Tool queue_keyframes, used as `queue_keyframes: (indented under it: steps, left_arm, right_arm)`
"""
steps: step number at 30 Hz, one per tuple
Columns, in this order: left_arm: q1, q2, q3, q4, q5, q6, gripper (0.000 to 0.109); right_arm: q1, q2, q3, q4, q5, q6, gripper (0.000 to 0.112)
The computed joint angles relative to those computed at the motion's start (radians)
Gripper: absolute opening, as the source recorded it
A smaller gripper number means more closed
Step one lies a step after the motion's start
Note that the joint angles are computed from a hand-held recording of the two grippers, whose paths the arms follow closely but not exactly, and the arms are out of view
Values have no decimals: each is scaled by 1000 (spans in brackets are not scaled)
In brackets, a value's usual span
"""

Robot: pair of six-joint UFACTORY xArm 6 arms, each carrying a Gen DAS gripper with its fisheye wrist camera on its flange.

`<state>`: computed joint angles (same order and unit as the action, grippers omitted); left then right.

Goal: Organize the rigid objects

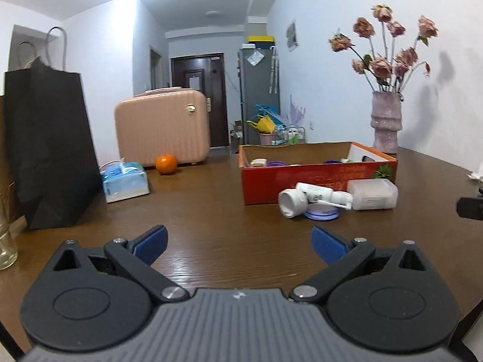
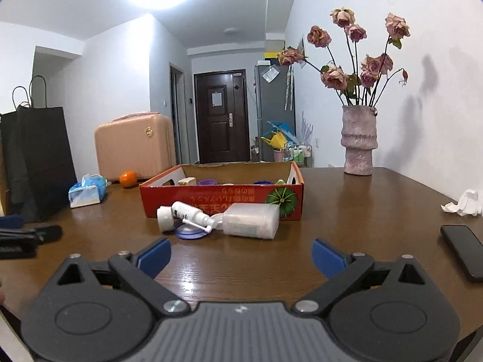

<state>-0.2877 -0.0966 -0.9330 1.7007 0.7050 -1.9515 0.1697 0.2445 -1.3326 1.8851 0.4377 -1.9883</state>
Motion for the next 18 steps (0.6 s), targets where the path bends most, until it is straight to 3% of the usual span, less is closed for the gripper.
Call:
queue_keyframes:
  steps: [5,8,9,10,16,18]
  left_arm:
    - [40,91,-85,-12,-98,52,103]
    - [91,179,-187,-1,-187,64,103]
    - [116,220,-237,-1,-233,69,103]
    - [134,262,-290,-34,-262,105,103]
    - [223,545,-638,-332,-395,457,99]
    - [240,624,-725,-528,-431,656,93]
  right_arm:
    - [1,60,-56,-87,6,87,97]
    - [-3,119,-119,-229,38,223,80]
    - [-4,138,-143,-248,49,248,67]
    - [-5,162,-173,-277,61,282,60]
    - [16,311,-376,-439,68,441,56]
    - [21,362,-450,-504,89,504,54]
